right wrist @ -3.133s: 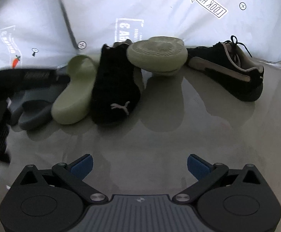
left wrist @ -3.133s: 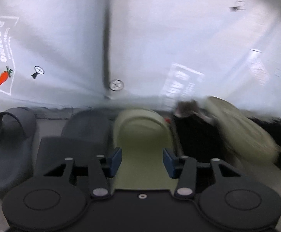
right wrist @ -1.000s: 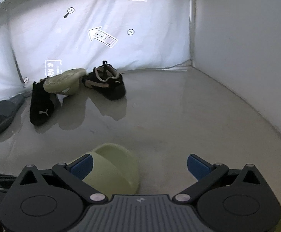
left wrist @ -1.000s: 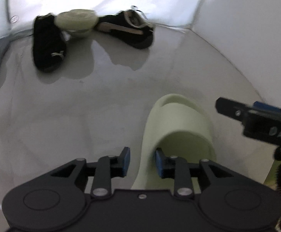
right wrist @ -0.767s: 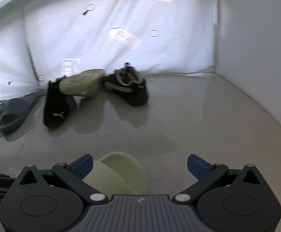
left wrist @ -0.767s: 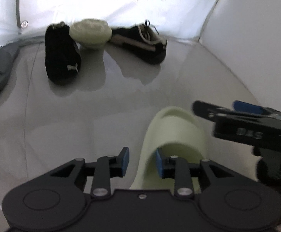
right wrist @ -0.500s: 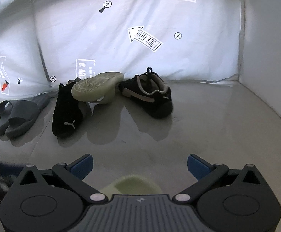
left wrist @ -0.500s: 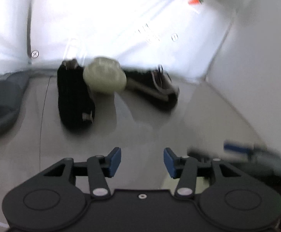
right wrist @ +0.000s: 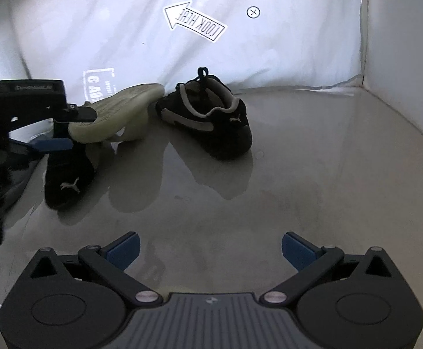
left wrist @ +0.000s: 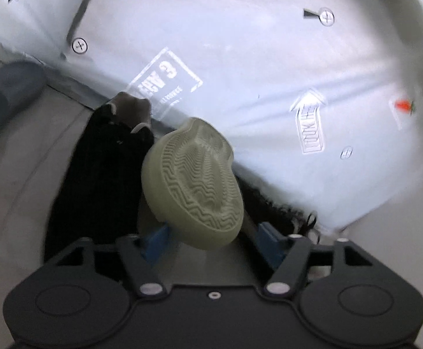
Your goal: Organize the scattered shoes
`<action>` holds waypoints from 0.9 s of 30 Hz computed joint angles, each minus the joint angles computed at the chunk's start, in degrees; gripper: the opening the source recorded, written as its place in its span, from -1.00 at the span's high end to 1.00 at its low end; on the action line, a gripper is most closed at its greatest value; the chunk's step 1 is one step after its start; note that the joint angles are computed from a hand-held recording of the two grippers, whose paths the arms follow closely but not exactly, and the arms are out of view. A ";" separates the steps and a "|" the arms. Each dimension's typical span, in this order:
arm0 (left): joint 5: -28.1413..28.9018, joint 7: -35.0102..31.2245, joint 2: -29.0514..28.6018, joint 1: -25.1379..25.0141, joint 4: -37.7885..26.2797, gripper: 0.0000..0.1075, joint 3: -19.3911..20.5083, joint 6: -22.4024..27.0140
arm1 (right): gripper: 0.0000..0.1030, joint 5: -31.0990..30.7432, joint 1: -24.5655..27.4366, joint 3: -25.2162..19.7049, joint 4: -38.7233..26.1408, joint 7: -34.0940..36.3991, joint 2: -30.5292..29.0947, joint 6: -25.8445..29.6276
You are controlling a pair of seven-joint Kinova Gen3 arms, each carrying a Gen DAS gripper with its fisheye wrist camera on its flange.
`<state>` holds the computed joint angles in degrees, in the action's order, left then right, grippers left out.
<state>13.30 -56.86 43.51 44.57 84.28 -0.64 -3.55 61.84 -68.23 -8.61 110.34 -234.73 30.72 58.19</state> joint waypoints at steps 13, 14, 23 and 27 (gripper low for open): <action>3.35 7.48 1.49 -2.78 -0.84 0.43 2.15 -3.16 | -1.00 -0.19 0.87 0.16 -0.11 1.52 0.54 -0.82; 3.12 7.19 1.25 -2.34 -0.54 0.44 1.62 -3.26 | -1.00 -0.36 0.76 0.17 -0.20 1.71 0.56 -0.71; -3.82 -2.51 -4.34 11.62 3.39 0.51 -13.91 3.75 | -1.00 -0.72 -1.00 0.17 -1.23 3.23 0.38 2.21; -9.65 -6.76 -7.67 13.26 7.26 0.52 -13.36 5.62 | -1.00 -0.70 -2.40 -0.40 -1.79 3.82 0.00 4.87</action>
